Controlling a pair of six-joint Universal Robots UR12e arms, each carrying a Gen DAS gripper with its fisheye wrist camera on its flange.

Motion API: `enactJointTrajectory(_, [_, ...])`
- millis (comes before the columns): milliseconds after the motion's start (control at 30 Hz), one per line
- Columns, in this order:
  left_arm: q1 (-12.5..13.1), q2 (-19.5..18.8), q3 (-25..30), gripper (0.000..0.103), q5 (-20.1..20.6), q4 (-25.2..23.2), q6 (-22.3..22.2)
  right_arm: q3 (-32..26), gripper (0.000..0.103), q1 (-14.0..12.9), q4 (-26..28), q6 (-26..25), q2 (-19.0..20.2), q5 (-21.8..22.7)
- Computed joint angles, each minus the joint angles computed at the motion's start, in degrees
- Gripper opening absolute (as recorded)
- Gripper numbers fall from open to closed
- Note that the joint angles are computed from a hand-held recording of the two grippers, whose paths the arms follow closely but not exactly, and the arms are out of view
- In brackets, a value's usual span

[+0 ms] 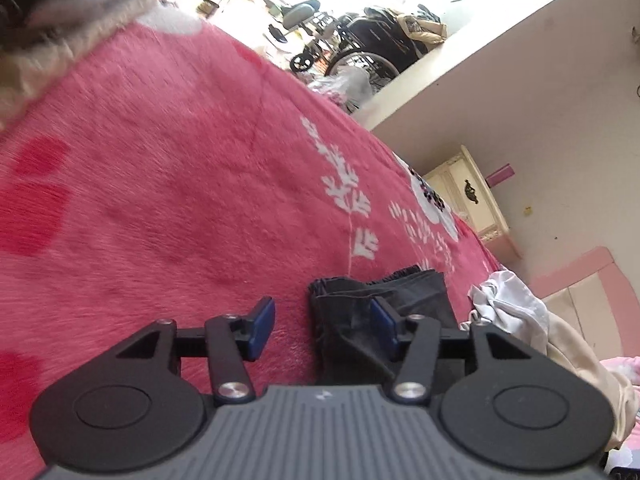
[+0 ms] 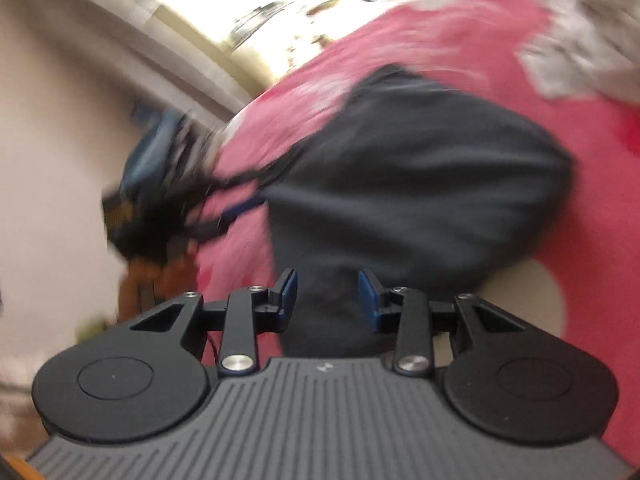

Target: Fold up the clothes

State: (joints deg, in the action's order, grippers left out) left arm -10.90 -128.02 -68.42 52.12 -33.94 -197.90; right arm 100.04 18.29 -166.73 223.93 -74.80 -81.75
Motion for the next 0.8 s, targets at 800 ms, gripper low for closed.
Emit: enactJointTrajectory(800, [-5.3, 5.8, -5.3, 0.051, 9.0, -11.4, 28.0, 6.0, 0.029, -3.3, -11.9, 9.9, 1.4, -18.4])
